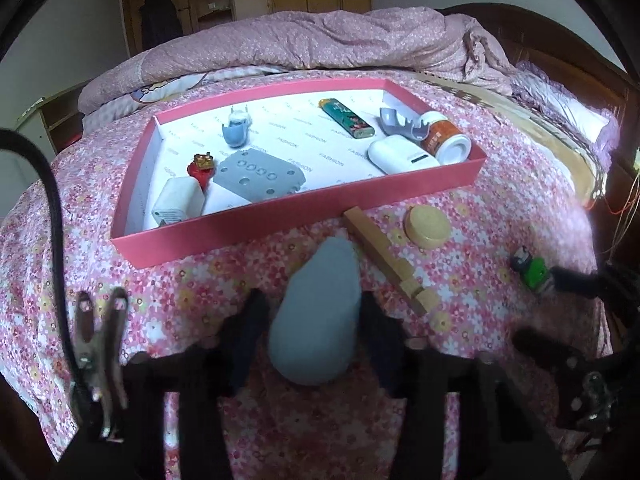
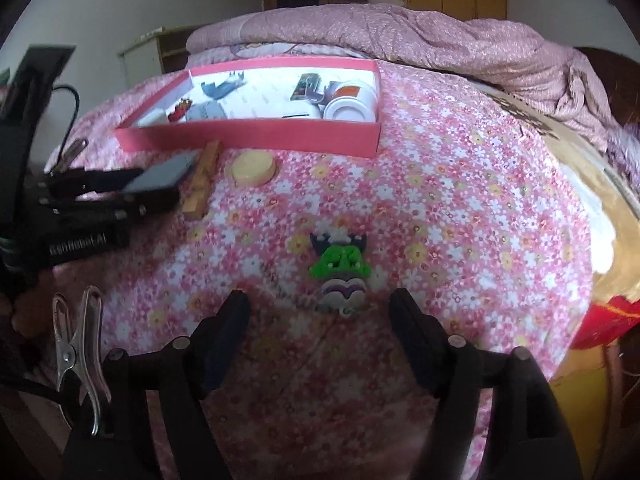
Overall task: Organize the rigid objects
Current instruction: 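Carry the blue pad and green keychain over the pink tray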
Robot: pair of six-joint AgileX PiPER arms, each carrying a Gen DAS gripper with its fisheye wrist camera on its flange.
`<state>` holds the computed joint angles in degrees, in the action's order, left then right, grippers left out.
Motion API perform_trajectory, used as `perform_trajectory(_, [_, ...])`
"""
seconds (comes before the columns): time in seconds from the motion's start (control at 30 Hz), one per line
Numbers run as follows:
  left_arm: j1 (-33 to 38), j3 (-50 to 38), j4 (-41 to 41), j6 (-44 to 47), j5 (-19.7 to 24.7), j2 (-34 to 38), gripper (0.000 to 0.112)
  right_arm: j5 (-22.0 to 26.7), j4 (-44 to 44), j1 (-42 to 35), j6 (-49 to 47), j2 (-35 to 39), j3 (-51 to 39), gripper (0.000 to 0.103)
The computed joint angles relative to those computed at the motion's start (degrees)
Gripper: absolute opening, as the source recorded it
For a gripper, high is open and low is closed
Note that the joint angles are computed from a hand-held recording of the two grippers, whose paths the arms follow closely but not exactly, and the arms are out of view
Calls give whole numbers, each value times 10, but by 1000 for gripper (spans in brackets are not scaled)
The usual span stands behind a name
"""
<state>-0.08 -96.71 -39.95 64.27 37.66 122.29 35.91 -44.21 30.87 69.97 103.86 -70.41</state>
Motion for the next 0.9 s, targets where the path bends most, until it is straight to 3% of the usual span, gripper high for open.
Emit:
perform_trajectory(0.07, [0,5,5,2,2,-5,44,5,2,0,-4,2,-4,74])
perform_trajectory(0.13, [2,17,-7,24,16,-16,44,12,-4,5,-5,5,-9,66])
perform_trajectory(0.2, [5,29,-24,41,27,-26,44,15,-10,10,-12,7,-15,30])
perform_trajectory(0.23, [5,35,-30,46,30,-33,44,22,-14,15,-14,10,-20,24])
perform_trajectory(0.43, [18,26,-29,18,61,-44,44,29,5,18,-53,16,-38,23])
perform_trajectory(0.53, [24,25,-37,15,61,-55,44,-20,65,-7,-96,2,-40,22])
perform_trajectory(0.73, [26,13,-46,13,58,-71,44,-59,152,-37,-168,-6,-71,20])
perform_trajectory(0.77, [26,5,-43,8,60,-70,44,-58,159,-41,-177,-6,-80,18])
perform_trajectory(0.8, [25,-3,-42,4,62,-68,44,-55,160,-43,-181,-4,-87,4])
perform_trajectory(0.9, [25,-35,-38,-15,73,-58,44,-51,170,-51,-198,1,-109,4])
